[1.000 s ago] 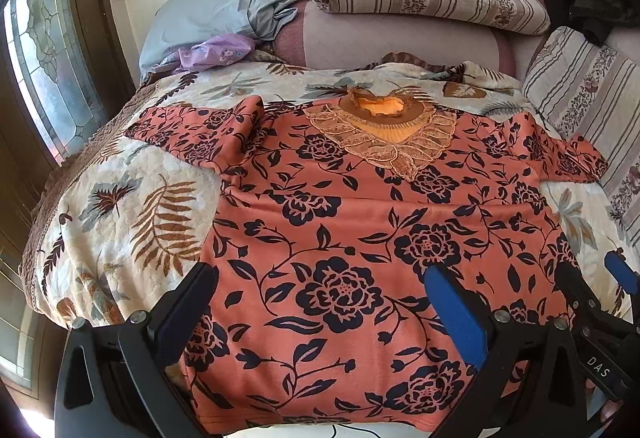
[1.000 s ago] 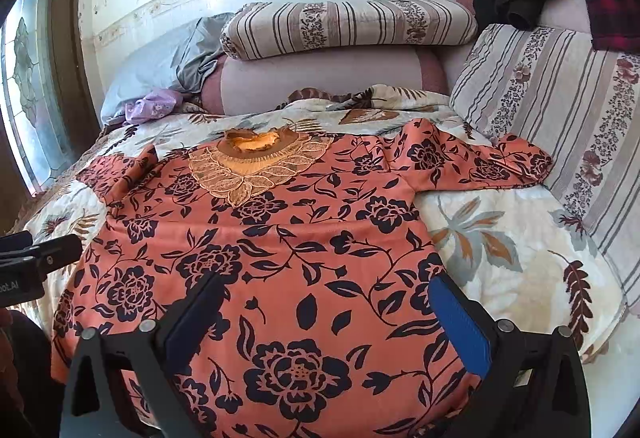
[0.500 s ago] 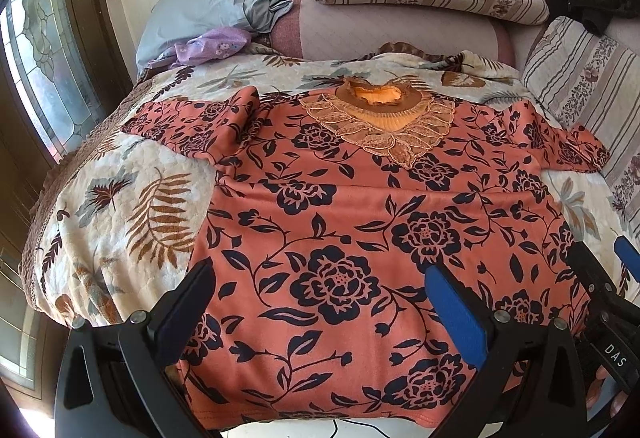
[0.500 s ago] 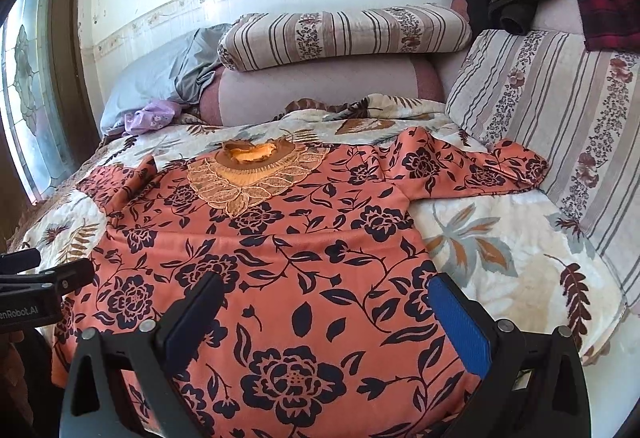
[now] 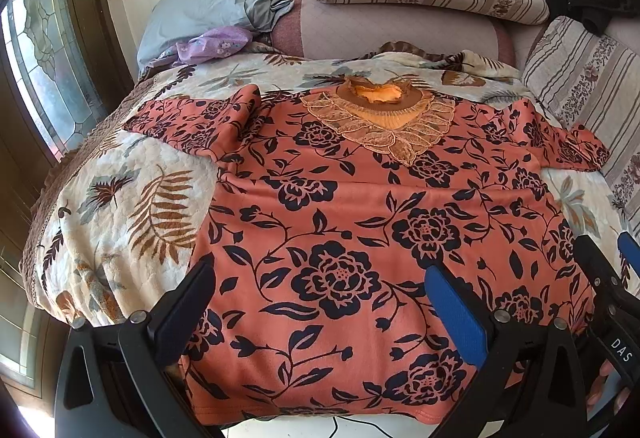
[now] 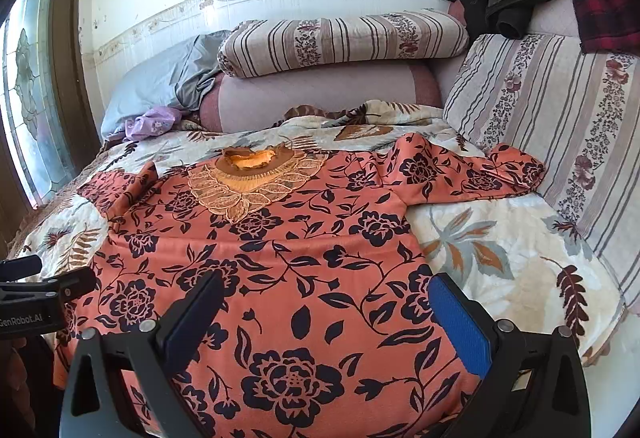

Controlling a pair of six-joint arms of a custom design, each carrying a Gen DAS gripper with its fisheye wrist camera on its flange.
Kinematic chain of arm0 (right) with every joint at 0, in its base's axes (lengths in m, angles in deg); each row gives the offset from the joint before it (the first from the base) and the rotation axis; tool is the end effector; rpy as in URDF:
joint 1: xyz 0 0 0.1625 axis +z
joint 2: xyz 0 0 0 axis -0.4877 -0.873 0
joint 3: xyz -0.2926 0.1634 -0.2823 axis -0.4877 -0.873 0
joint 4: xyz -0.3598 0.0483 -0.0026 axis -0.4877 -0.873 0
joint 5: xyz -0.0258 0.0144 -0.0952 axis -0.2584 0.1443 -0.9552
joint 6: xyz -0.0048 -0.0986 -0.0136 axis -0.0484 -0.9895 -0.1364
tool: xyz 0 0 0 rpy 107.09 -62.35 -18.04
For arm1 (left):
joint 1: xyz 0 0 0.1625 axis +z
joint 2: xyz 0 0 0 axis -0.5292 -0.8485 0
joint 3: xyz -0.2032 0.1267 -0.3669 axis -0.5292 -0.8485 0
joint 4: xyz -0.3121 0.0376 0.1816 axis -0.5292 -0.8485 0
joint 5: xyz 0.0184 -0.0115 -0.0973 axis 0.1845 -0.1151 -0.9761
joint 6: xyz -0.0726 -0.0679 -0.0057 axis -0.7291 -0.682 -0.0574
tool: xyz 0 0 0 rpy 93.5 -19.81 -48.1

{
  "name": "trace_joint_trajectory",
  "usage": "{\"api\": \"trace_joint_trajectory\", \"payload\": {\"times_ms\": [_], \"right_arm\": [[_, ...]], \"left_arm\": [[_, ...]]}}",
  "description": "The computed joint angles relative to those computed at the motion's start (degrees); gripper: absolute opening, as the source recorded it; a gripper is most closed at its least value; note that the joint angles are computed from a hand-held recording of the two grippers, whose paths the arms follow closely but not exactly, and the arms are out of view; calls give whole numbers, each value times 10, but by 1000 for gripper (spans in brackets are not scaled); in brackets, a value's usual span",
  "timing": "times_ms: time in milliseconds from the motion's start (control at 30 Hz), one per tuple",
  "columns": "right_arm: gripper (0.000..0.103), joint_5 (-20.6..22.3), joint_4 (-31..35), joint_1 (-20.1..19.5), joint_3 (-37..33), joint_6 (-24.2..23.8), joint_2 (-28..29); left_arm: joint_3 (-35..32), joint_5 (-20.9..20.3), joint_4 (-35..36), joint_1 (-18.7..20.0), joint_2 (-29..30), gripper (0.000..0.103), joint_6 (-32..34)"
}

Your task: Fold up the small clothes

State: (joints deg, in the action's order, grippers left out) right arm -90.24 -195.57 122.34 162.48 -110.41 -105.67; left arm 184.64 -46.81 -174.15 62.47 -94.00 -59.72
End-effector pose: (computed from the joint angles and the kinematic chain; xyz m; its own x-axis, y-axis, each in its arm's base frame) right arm 0.1136 -0.4796 0.3326 -0.7609 0.1061 0.6402 -0.4950 0.5429 -0.6784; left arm -0.4103 -0.4952 0.0585 -0.6574 -0.0142 -0.7534 0.4811 0.7616 -0.4342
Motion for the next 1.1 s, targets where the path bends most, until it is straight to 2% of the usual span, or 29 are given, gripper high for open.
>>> {"api": "trace_joint_trajectory", "payload": {"times_ms": [1100], "right_arm": [[103,0,-21,3,0,-18,7]], "left_arm": [[-2,-2,-3,3,3,103,4]]}}
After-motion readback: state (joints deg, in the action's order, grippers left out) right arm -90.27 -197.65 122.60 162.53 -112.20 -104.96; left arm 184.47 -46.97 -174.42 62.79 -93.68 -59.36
